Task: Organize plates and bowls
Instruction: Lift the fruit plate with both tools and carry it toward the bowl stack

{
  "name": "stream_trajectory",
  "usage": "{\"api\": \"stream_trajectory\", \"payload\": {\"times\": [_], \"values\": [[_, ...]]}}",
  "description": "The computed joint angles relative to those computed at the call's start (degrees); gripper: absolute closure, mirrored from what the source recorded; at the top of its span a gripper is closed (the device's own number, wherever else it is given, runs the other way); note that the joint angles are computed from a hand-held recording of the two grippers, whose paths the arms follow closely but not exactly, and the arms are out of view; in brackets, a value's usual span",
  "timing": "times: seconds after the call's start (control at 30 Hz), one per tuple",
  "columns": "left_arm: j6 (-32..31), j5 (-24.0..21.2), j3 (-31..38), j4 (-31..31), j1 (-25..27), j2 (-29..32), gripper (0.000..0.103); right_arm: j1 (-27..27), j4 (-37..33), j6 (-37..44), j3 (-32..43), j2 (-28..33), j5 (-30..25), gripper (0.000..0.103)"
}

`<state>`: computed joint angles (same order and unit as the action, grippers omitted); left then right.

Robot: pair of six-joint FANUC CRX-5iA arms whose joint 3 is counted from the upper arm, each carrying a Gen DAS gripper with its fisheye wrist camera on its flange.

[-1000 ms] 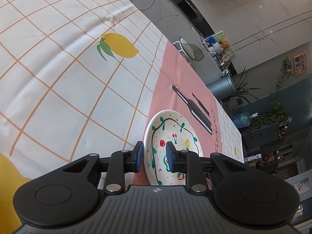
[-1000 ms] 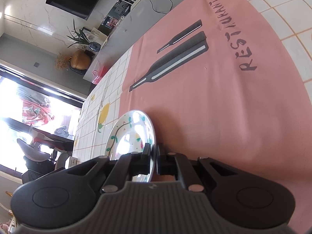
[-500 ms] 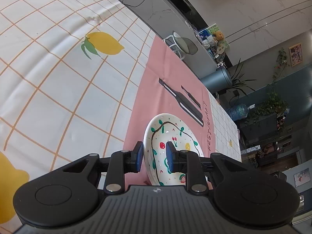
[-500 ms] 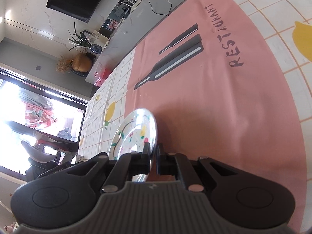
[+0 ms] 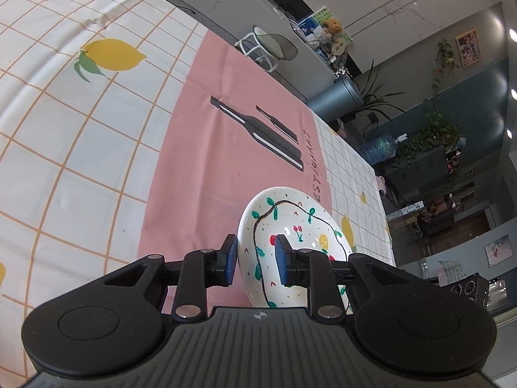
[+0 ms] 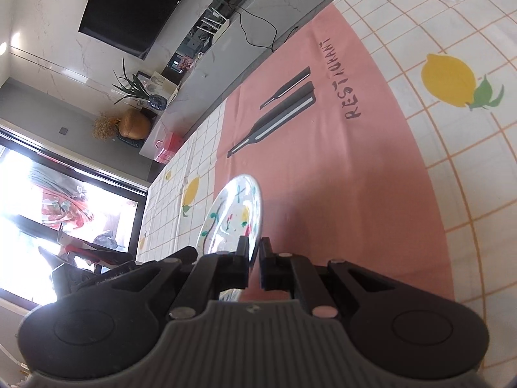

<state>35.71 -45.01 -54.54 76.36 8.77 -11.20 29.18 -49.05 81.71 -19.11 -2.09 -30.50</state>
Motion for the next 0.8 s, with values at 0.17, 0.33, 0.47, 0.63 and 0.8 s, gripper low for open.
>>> {"api": "stream_trajectory", "payload": {"times": [0.17, 0.33, 0.47, 0.63, 0.8], "values": [[3.0, -4.3, 2.5, -6.2, 0.3, 1.0, 0.076, 0.4, 3.7, -6.0, -4.0, -4.2, 0.6, 0.099], [6.1, -5.0, 4.9, -12.2, -1.0, -0.2, 0.076, 3.1, 11.0, -16.8, -8.4, -8.3, 2.5, 0.099], [8.1, -5.5, 6.7, -15.8, -1.9, -0.8, 0.076, 5.6, 17.2, -24.4, -11.3, -11.0, 4.7, 0.098], [9.1, -6.5, 7.4, -16.4, -2.5, -0.5, 0.076, 6.2, 19.7, -27.4, -13.2, -14.3, 5.2, 0.098], [10.5, -5.7, 8.8, -18.5, -5.1, -0.2, 0.076, 10.4, 30.9, -39.3, -18.0, -19.4, 7.6, 0.098]]}}
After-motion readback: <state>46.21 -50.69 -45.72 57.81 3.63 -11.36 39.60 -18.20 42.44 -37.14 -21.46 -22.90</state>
